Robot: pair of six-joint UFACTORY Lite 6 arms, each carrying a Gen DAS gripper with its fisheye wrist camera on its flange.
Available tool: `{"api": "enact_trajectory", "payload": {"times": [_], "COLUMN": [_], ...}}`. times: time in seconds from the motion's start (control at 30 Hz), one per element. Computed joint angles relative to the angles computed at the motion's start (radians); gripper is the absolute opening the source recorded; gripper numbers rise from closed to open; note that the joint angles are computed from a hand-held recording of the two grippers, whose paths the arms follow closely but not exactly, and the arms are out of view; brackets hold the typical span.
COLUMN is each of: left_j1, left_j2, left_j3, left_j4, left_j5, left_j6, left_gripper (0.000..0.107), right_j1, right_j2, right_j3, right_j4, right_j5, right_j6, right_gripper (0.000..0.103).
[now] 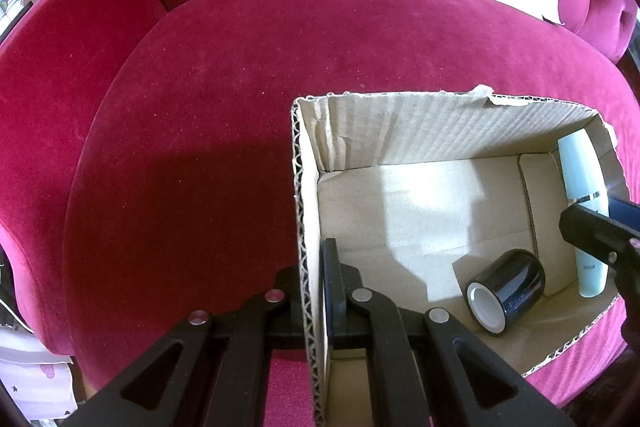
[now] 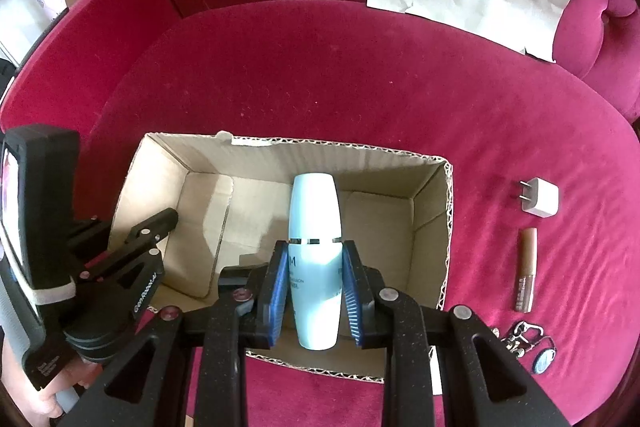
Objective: Organize rigid objects
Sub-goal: 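Carry the bottle into the box and release it beside the tape roll, then withdraw the open right gripper and move it to the large white charger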
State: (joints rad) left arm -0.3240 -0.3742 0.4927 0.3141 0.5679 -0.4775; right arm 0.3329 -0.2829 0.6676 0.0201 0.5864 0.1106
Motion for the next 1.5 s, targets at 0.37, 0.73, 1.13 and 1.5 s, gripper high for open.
{"api": "enact_trajectory", "payload": {"times": [0.37, 0.73, 1.13, 1.5], "left_j1": [-0.031, -0.048, -0.015, 0.016], "left_j2": [0.017, 0.019, 0.022, 0.0], "left_j3": [0.025, 0.014, 0.01, -0.006], "left_j4": [0.032, 0.048, 0.024, 0.002], "left_j5": [0.022, 0.013, -0.002, -0.009], "left_j6": [-0.039, -0.074, -0.034, 0.008], "left_gripper": [0.004, 0.004, 0.004, 0.004], "right_j1": [0.021, -0.023, -0.135, -0.328], "right_j2": [-0.027, -0.079, -0.173, -0.295], "right_j3": [0.003, 0.01, 0.034, -0.002], "right_j4": [-0.08, -0.096, -0.082, -0.042], "right_j5": [-0.012, 0.007, 0.112, 0.205], "right_j6": [0.068, 0.078, -0.031, -0.2], "right_gripper": [0.065, 0.102, 0.102, 0.102]}}
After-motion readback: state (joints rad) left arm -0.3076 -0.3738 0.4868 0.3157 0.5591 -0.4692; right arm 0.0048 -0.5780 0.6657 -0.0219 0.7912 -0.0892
